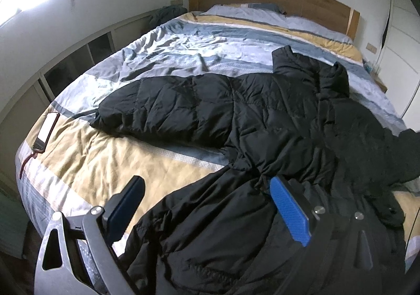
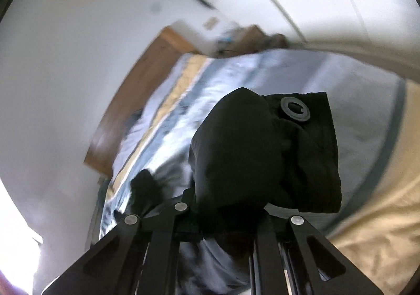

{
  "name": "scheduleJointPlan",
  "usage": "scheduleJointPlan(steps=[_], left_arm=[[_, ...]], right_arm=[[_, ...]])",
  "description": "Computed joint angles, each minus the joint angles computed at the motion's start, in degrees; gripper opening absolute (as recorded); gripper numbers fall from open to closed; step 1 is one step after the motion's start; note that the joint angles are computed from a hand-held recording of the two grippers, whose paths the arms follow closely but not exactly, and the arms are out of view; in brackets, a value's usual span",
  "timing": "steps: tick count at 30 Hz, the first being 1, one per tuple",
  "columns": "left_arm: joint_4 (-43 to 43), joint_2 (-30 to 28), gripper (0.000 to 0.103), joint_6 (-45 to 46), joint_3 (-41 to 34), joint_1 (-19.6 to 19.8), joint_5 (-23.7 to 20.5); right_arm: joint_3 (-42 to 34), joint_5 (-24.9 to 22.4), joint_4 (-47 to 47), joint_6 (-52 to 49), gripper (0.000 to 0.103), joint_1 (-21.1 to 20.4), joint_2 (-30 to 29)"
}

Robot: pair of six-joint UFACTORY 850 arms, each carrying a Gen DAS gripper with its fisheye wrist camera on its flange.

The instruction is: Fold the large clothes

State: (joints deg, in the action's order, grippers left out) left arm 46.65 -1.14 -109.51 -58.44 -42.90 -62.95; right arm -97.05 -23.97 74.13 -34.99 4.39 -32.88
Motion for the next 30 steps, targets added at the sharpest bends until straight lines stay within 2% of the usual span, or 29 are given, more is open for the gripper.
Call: scheduleJointPlan(steps=[8,14,19,23,25,28,30], left_arm=[[1.3,5.8,0.097,-3.2,3.9,-1.9,-0.2],[1.3,10.1,0.097,-5.6,7.2,-3.4,-1.6],[0.5,13.3,0.097,-7.1,10.1,-4.0,-2.6],[-0.8,15.2,0.097,-8.1,12.1,-4.1,-3.0],[-1.3,15.9,0.097,-8.7,12.9,-4.2,-3.1],[-1.6,16.5,0.097,-9.1,13.4,-4.6,-3.6],[-1.7,16.7,0.097,-9.2,13.3,-5.1,-4.5]], right_arm=[[-6.6,-3.6,-10.0,2.5,0.010,8.1,1.5],[-6.8,-4.6,-19.3,5.2,0.010,15.1,2.2],[-3.6,-4.2,-27.2,7.6,0.011,20.4,3.0],[-1.2,-3.7,-37.3,12.8,0.015,24.6,2.6],[-2.6,-4.8,-41.9,16.2,0.017,25.8,0.9],[-1.1,-5.3,-48.1,21.1,0.023,28.3,0.2],[0.7,-5.3,-49.3,21.4,0.036,29.0,0.6]])
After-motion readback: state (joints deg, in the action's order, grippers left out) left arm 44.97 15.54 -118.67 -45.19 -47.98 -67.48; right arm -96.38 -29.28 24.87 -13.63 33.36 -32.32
